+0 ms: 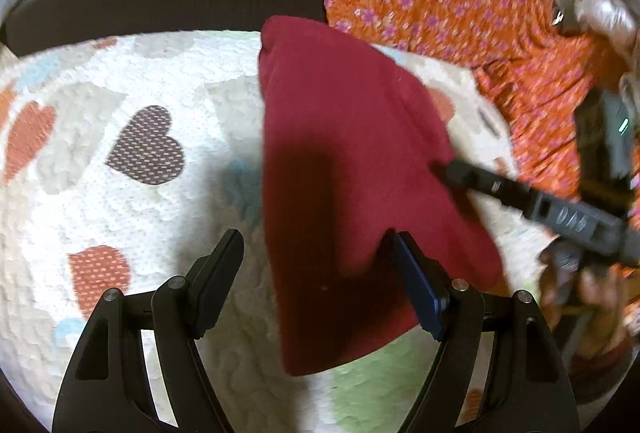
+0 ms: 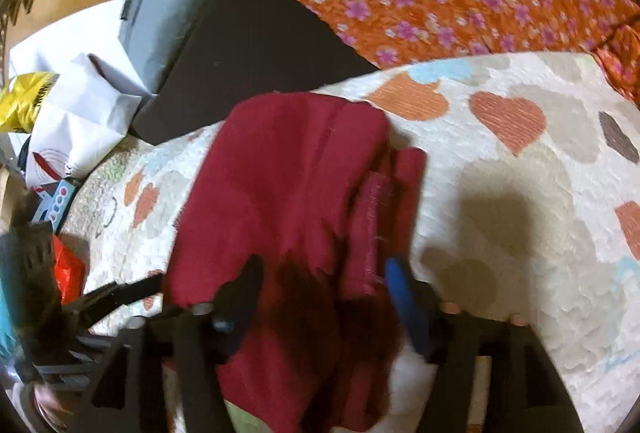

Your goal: Fold small clothes

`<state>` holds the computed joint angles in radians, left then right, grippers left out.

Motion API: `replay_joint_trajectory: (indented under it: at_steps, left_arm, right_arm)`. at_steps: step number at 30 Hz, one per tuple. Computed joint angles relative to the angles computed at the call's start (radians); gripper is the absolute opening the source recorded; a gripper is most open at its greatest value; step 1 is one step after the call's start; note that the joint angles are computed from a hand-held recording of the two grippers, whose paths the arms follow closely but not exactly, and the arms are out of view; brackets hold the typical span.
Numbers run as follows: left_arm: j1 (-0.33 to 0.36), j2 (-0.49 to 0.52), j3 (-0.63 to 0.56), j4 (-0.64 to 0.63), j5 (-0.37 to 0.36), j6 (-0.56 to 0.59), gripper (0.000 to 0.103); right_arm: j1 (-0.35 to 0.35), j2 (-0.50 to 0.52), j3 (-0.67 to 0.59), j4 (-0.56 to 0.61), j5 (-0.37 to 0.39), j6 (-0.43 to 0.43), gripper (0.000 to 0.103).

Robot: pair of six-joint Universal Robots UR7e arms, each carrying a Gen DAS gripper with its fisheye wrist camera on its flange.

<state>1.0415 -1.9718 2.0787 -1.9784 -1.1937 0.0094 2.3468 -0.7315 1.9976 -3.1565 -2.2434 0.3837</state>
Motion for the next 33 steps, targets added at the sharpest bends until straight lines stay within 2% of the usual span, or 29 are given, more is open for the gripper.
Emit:
replay_joint_trajectory:
  at_steps: [2, 4, 7, 17, 23, 27, 28, 29, 30, 31, 33]
  left_arm:
    - [0.022, 0.017, -0.020, -0.010, -0.046, -0.005, 0.077]
    - [0.042, 0.039, -0.034, -0.026, -0.076, -0.005, 0.077]
    - [0.065, 0.074, -0.046, -0.042, -0.094, -0.010, 0.077]
    - [0.115, 0.134, -0.062, -0.073, -0.159, 0.003, 0.078]
    - [0.140, 0.161, -0.069, -0.076, -0.195, -0.011, 0.081]
    - [0.162, 0.181, -0.073, -0.081, -0.224, -0.015, 0.083]
    - [0.167, 0.184, -0.074, -0.083, -0.234, -0.015, 0.083]
    - [0.172, 0.185, -0.074, -0.085, -0.242, -0.014, 0.083]
    - [0.174, 0.183, -0.071, -0.091, -0.250, -0.004, 0.082]
    - [0.176, 0.180, -0.069, -0.097, -0.264, 0.012, 0.072]
    - [0.170, 0.169, -0.067, -0.092, -0.272, 0.030, 0.066]
  right_arm:
    - [-0.018, -0.014, 0.028, -0.047, 0.023, 0.013, 0.067]
    - [-0.054, -0.027, 0.059, -0.111, 0.082, 0.026, 0.068]
    - [-0.086, -0.025, 0.076, -0.157, 0.121, 0.029, 0.068]
    - [-0.153, 0.012, 0.062, -0.228, 0.230, -0.003, 0.074]
    - [-0.171, 0.044, 0.043, -0.241, 0.267, -0.030, 0.078]
    - [-0.165, 0.065, 0.023, -0.252, 0.251, -0.060, 0.080]
    - [-0.167, 0.068, 0.025, -0.265, 0.254, -0.066, 0.077]
    - [-0.165, 0.070, 0.025, -0.275, 0.248, -0.070, 0.068]
    - [-0.163, 0.072, 0.025, -0.278, 0.239, -0.072, 0.065]
    - [-0.155, 0.073, 0.025, -0.282, 0.224, -0.075, 0.059]
    - [-0.139, 0.071, 0.021, -0.276, 0.198, -0.077, 0.052]
